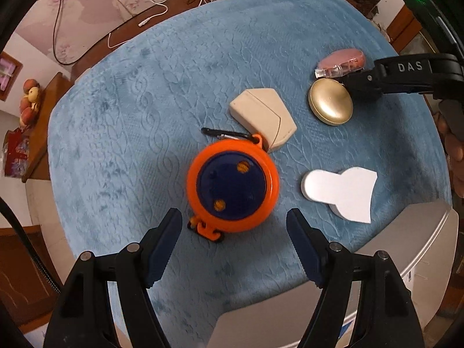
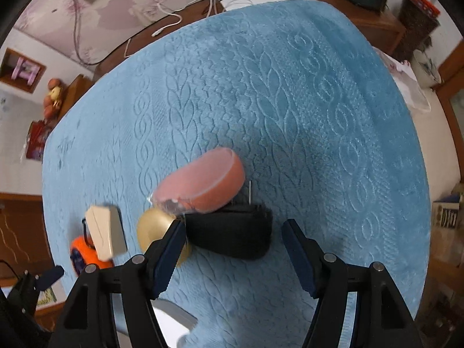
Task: Organize rigid objects
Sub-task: 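Grasp the orange tape reel with left tool while right tool grasps black charger, then carry the tape reel and black charger into the tray and release both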
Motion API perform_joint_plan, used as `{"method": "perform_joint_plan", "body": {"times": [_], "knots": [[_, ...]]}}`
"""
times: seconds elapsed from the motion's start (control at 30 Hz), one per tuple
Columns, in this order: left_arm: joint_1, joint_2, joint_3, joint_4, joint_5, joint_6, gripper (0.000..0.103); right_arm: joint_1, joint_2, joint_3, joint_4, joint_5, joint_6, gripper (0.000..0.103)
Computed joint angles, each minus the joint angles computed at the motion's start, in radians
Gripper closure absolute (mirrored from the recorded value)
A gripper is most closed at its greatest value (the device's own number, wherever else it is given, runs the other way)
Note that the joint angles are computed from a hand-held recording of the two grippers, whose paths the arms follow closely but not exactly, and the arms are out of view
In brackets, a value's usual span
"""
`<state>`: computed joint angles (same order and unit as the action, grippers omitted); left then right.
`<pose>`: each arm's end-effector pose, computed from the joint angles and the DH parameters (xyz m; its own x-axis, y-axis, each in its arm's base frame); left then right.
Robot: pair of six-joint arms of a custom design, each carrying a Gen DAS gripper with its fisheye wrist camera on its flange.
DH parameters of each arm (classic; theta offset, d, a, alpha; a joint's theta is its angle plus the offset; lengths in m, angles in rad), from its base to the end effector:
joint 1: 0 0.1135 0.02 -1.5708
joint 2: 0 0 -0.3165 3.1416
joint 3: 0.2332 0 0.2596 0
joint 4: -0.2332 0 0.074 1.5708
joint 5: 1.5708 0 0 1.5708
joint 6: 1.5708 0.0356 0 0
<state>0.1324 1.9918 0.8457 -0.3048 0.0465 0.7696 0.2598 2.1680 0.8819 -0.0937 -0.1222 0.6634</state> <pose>0.3186 0.0408 0.0882 -0.7947 0.5954 -0.1180 0.5941 0.8029 0.0501 0.3345 0.0934 0.0423 -0.9184 0.3883 -0.0759 0.3658 0.9064 0.2112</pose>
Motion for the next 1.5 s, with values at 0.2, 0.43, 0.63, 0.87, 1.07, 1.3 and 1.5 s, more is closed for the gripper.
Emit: {"method": "perform_joint_plan", "body": {"times": [0.2,0.43,0.63,0.87,1.07,1.3,1.5], "knots": [[0.005,0.052,0.057,-0.019,0.016,0.018,0.026,0.012,0.029,0.058,-0.064,0.025,0.088,0.033],[0.018,0.103,0.106,-0.05,0.027,0.043,0.026,0.095,0.07,0.166,-0.239,0.145,0.134,0.04],[0.023,0.118,0.126,-0.08,0.045,0.064,0.026,0.111,0.04,0.116,-0.23,0.138,0.156,0.04],[0.006,0.141,0.137,-0.079,0.034,0.056,0.024,0.118,-0.008,0.028,-0.186,0.122,0.165,0.04],[-0.042,0.171,0.132,-0.032,0.0,0.002,0.02,0.138,-0.024,0.009,-0.18,0.118,0.181,0.04],[-0.097,0.253,0.15,0.007,-0.054,-0.092,0.019,0.19,-0.089,-0.014,-0.196,0.136,0.218,0.04],[-0.09,0.271,0.167,0.006,-0.014,-0.141,0.02,0.251,-0.209,-0.064,-0.213,0.161,0.258,0.041]]}}
